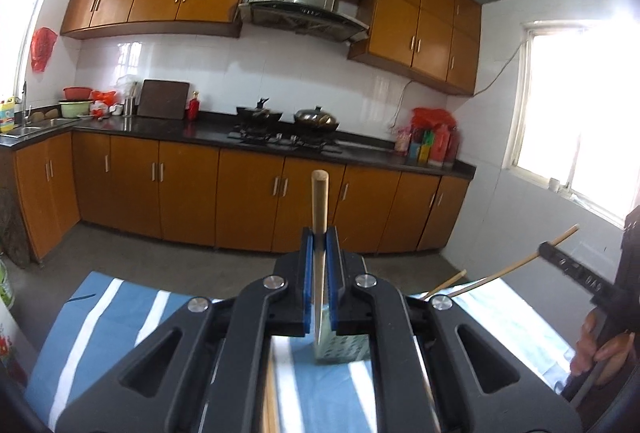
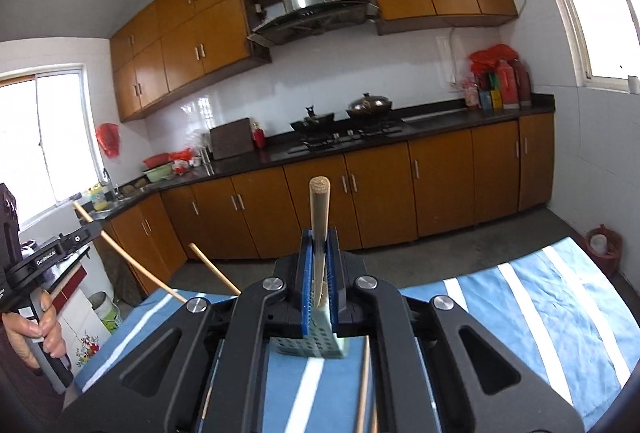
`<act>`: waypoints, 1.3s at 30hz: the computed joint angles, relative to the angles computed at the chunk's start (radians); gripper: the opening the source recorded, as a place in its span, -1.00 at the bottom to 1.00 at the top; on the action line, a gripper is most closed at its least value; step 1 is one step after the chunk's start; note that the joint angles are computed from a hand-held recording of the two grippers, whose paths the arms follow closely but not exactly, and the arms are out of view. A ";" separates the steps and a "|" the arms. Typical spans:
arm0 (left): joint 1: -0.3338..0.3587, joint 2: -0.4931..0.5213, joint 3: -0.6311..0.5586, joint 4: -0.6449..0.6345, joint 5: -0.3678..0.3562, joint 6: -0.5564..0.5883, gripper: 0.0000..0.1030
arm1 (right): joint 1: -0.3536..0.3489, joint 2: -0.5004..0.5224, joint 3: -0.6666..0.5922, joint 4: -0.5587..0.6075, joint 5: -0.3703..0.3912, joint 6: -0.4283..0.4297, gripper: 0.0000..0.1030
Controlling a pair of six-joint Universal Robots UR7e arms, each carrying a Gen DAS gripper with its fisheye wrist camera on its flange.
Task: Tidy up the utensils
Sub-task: 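Drop both chopsticks into the green holder by opening both tools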
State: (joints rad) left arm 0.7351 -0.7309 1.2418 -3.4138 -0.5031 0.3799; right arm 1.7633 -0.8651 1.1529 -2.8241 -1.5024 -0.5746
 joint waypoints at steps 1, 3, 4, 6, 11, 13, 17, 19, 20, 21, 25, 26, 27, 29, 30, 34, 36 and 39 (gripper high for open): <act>-0.001 0.019 -0.030 -0.013 -0.005 0.018 -0.86 | 0.005 0.008 -0.011 0.001 0.004 0.000 -0.86; 0.000 0.051 -0.086 -0.027 -0.017 0.037 -0.86 | 0.014 0.031 -0.037 0.000 0.004 0.001 -0.86; 0.003 0.077 -0.132 -0.035 -0.026 0.052 -0.86 | 0.019 0.049 -0.061 0.007 0.001 -0.002 -0.86; 0.011 0.125 -0.215 -0.046 -0.037 0.081 -0.86 | 0.027 0.076 -0.095 0.025 -0.016 -0.007 -0.86; 0.041 0.209 -0.366 0.021 -0.062 0.064 -0.86 | 0.042 0.158 -0.204 0.111 -0.098 -0.015 -0.86; 0.057 0.248 -0.427 0.068 -0.055 0.057 -0.86 | 0.042 0.188 -0.249 0.150 -0.124 -0.011 -0.86; 0.090 0.284 -0.473 0.147 -0.057 -0.003 -0.86 | 0.040 0.230 -0.323 0.228 -0.141 0.006 -0.86; 0.105 0.288 -0.476 0.171 -0.062 -0.026 -0.86 | 0.041 0.244 -0.338 0.243 -0.151 0.003 -0.86; 0.111 0.291 -0.478 0.180 -0.064 -0.037 -0.86 | 0.039 0.244 -0.337 0.245 -0.153 0.001 -0.86; 0.119 0.294 -0.480 0.200 -0.068 -0.059 -0.86 | 0.040 0.250 -0.344 0.251 -0.156 0.002 -0.86; 0.139 0.274 -0.449 0.258 -0.084 -0.140 -0.86 | 0.038 0.271 -0.372 0.281 -0.161 0.001 -0.85; 0.143 0.272 -0.447 0.271 -0.088 -0.154 -0.86 | 0.040 0.278 -0.382 0.290 -0.166 0.003 -0.85; 0.145 0.272 -0.448 0.277 -0.088 -0.164 -0.86 | 0.040 0.280 -0.382 0.289 -0.170 0.006 -0.85; 0.147 0.267 -0.439 0.272 -0.089 -0.164 -0.85 | 0.042 0.287 -0.391 0.291 -0.179 0.007 -0.84; 0.146 0.265 -0.433 0.271 -0.090 -0.165 -0.85 | 0.042 0.288 -0.392 0.292 -0.182 0.007 -0.84; 0.144 0.250 -0.405 0.254 -0.096 -0.168 -0.79 | 0.043 0.292 -0.399 0.283 -0.184 0.016 -0.84; 0.142 0.250 -0.406 0.246 -0.096 -0.162 -0.79 | 0.043 0.283 -0.389 0.264 -0.178 0.025 -0.84; 0.134 0.225 -0.365 0.220 -0.104 -0.168 -0.77 | 0.039 0.256 -0.357 0.225 -0.167 0.033 -0.84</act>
State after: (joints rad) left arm 0.8694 -0.5060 0.8763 -3.1943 -0.6074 0.2123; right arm 1.8027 -0.6088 0.7962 -2.5987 -1.6696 -0.5420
